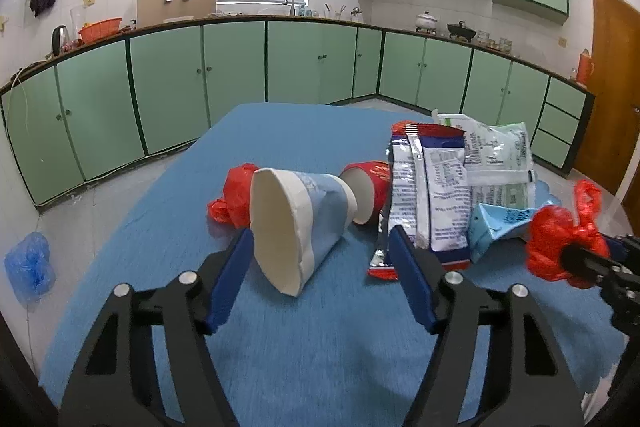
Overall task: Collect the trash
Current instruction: 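Grasp the red plastic bag with the right gripper while the left grasps the paper cup, then carry the red bag and white paper cup over the black bin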
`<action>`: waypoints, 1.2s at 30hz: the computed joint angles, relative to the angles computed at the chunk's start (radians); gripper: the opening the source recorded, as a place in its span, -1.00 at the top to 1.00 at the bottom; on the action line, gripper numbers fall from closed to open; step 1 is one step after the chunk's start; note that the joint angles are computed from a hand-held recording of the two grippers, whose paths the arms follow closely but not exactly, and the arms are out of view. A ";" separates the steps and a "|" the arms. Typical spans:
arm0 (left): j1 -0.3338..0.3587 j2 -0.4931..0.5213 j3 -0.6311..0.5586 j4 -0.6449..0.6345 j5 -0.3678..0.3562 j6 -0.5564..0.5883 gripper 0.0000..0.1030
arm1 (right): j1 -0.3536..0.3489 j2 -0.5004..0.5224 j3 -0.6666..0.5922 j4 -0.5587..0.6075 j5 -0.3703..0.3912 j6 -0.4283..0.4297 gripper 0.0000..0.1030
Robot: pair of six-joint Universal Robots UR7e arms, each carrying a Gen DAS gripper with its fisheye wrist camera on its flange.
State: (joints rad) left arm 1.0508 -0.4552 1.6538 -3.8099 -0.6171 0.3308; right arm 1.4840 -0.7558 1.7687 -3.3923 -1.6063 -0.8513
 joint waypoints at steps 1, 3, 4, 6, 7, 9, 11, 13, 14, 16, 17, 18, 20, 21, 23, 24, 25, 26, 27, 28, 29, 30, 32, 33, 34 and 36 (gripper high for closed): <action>0.004 0.002 -0.010 0.014 0.002 -0.005 -0.23 | -0.001 0.000 -0.002 0.001 -0.001 0.002 0.19; 0.010 -0.001 -0.018 0.038 -0.007 -0.020 -0.12 | -0.002 0.001 -0.007 0.002 -0.002 0.003 0.19; 0.014 -0.002 -0.024 0.053 -0.012 -0.027 -0.04 | -0.003 0.002 -0.009 0.000 -0.005 0.002 0.19; 0.020 -0.002 -0.035 0.074 -0.022 -0.034 0.09 | -0.005 0.004 -0.013 0.000 -0.007 0.003 0.19; 0.023 -0.001 -0.042 0.090 -0.027 -0.042 0.20 | -0.006 0.003 -0.014 0.003 -0.006 0.004 0.19; 0.030 -0.003 -0.049 0.124 -0.037 -0.065 0.42 | -0.008 0.003 -0.017 0.003 -0.006 0.003 0.19; 0.035 -0.004 -0.053 0.151 -0.045 -0.090 0.76 | -0.008 0.003 -0.020 0.002 -0.008 0.001 0.19; 0.034 -0.002 -0.054 0.151 -0.041 -0.095 0.90 | -0.010 0.002 -0.020 -0.001 -0.007 0.003 0.19; 0.031 -0.001 -0.054 0.144 -0.038 -0.091 0.94 | -0.010 0.001 -0.020 0.000 -0.007 0.004 0.19; 0.024 0.001 -0.047 0.121 -0.033 -0.080 0.97 | -0.011 -0.001 -0.019 -0.002 -0.006 0.006 0.19; 0.018 0.001 -0.041 0.106 -0.028 -0.075 0.97 | -0.011 -0.003 -0.017 -0.004 -0.005 0.006 0.19; 0.015 0.001 -0.038 0.095 -0.026 -0.071 0.97 | -0.011 -0.005 -0.015 -0.007 -0.003 0.006 0.19; -0.001 -0.004 -0.023 0.057 -0.020 -0.059 0.97 | -0.011 -0.011 -0.010 -0.016 0.004 0.004 0.19; -0.008 -0.006 -0.017 0.043 -0.018 -0.055 0.97 | -0.011 -0.015 -0.007 -0.019 0.007 0.005 0.19; -0.025 -0.014 -0.002 0.013 -0.019 -0.041 0.97 | -0.012 -0.027 0.000 -0.024 0.018 0.011 0.19; -0.035 -0.017 0.004 -0.003 -0.021 -0.030 0.97 | -0.013 -0.033 0.003 -0.029 0.023 0.012 0.19; -0.042 -0.019 0.009 -0.014 -0.023 -0.022 0.97 | -0.013 -0.038 0.007 -0.034 0.026 0.012 0.19; -0.052 -0.021 0.014 -0.025 -0.028 -0.014 0.97 | -0.013 -0.045 0.011 -0.041 0.030 0.013 0.19; -0.059 -0.021 0.016 -0.028 -0.032 -0.012 0.97 | -0.015 -0.053 0.016 -0.046 0.035 0.017 0.19; -0.068 -0.023 0.018 -0.028 -0.041 -0.011 0.97 | -0.016 -0.060 0.018 -0.048 0.039 0.020 0.19; -0.077 -0.023 0.018 -0.028 -0.051 -0.010 0.97 | -0.018 -0.069 0.023 -0.052 0.044 0.026 0.19; -0.086 -0.020 0.017 -0.031 -0.060 -0.006 0.97 | -0.021 -0.079 0.027 -0.055 0.049 0.033 0.19; -0.102 -0.011 0.008 -0.029 -0.078 0.002 0.97 | -0.027 -0.093 0.032 -0.061 0.055 0.044 0.19; -0.109 -0.006 0.001 -0.027 -0.089 0.006 0.97 | -0.032 -0.104 0.037 -0.069 0.058 0.050 0.19; -0.115 0.001 -0.007 -0.024 -0.097 0.007 0.97 | -0.035 -0.110 0.040 -0.077 0.058 0.051 0.19; -0.130 0.016 -0.024 -0.010 -0.122 0.010 0.97 | -0.045 -0.124 0.048 -0.096 0.057 0.055 0.19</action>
